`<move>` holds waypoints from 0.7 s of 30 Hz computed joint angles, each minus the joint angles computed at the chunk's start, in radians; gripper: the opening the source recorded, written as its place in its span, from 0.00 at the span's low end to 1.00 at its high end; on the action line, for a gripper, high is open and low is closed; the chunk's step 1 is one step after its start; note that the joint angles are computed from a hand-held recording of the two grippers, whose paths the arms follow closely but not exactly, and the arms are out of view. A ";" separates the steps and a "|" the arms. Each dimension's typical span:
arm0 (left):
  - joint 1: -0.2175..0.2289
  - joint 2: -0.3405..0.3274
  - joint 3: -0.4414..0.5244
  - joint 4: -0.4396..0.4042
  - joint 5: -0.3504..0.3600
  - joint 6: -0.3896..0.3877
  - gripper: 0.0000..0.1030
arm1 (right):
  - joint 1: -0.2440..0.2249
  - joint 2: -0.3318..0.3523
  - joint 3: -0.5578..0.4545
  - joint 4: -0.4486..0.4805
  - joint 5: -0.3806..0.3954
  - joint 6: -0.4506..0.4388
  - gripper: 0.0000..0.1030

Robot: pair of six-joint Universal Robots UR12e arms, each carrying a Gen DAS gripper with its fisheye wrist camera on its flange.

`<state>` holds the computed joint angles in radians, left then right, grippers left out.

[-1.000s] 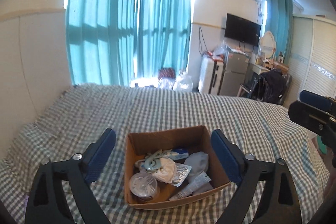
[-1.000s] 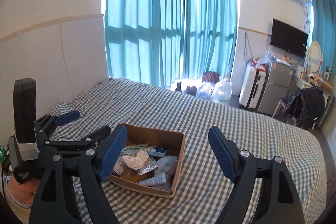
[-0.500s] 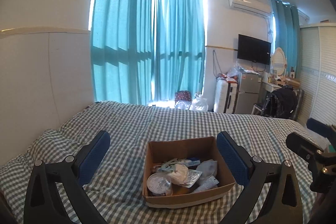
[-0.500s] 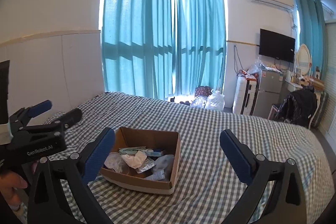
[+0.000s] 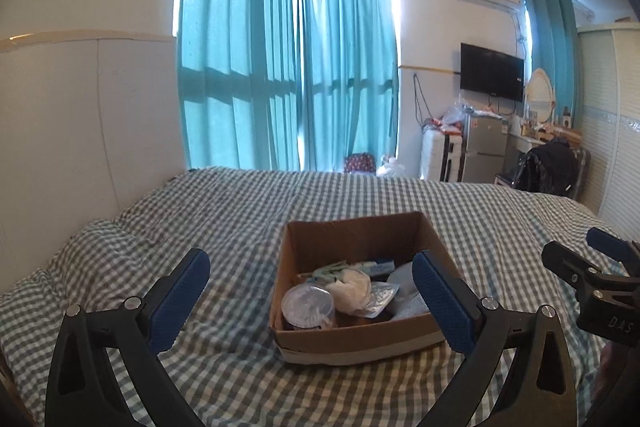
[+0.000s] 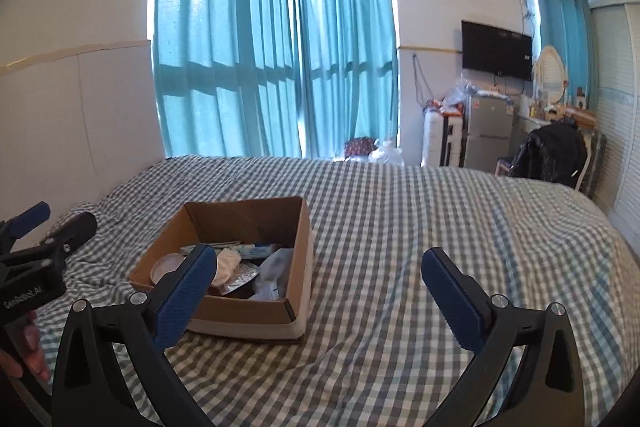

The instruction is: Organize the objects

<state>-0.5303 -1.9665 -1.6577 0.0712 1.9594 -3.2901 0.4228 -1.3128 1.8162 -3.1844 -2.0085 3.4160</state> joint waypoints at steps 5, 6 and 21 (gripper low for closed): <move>-0.009 -0.013 0.014 0.020 -0.007 0.011 1.00 | -0.001 0.006 -0.007 -0.017 -0.053 -0.046 1.00; -0.011 -0.016 0.014 0.015 -0.007 0.010 1.00 | -0.002 0.007 -0.002 -0.039 -0.054 -0.049 1.00; -0.015 -0.017 0.001 -0.034 0.042 -0.012 1.00 | -0.005 0.013 0.018 -0.030 -0.042 -0.044 1.00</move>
